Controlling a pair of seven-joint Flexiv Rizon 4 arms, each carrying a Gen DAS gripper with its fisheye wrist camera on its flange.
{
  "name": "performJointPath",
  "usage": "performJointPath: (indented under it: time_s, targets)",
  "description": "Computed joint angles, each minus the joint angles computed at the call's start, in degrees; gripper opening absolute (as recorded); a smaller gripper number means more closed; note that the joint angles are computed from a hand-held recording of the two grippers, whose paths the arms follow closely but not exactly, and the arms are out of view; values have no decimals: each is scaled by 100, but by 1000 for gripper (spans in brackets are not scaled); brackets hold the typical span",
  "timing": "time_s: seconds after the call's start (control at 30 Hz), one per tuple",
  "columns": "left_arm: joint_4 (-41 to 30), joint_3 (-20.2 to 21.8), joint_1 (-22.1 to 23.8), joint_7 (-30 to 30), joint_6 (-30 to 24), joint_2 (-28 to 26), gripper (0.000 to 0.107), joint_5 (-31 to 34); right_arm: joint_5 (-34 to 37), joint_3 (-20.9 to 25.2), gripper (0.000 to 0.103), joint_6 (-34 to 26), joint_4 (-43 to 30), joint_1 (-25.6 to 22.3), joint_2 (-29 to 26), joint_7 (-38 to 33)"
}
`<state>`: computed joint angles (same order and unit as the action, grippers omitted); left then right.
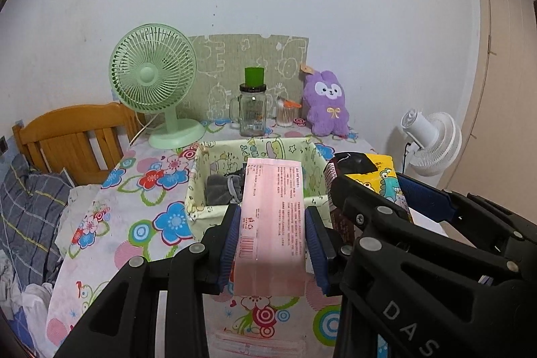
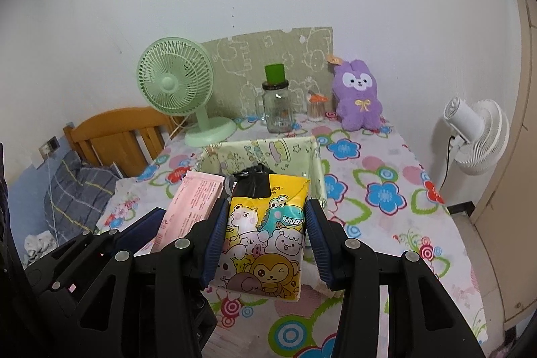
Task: Organize soft objects
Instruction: 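Carry the pink pack and yellow cartoon pack over the fabric box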
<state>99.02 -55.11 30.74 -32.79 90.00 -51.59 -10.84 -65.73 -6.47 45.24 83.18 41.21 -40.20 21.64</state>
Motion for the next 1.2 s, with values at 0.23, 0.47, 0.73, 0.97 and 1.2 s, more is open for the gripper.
performJointPath:
  time_s: [0.23, 0.47, 0.73, 0.97, 1.2]
  targets:
    - [-145, 72, -129, -92, 44, -27, 39, -40, -34, -37, 50, 86, -82, -54, -44, -75]
    - [-482, 346, -454, -188, -28, -59, 39, -158, -21, -130, 50, 245, -181, -127, -144, 9]
    - [-966, 698, -917, -146, -76, -166, 39, -407, 18, -266, 50, 469, -355, -240, -304, -9]
    - [-1406, 1074, -1354, -178, -186, -250, 39, -645, 129, -379, 50, 725, -531, -370, -478, -113]
    - [-1907, 1567, -1855, -179, -302, -353, 39, -944, 389, -489, 50, 839, -755, -437, -673, -398]
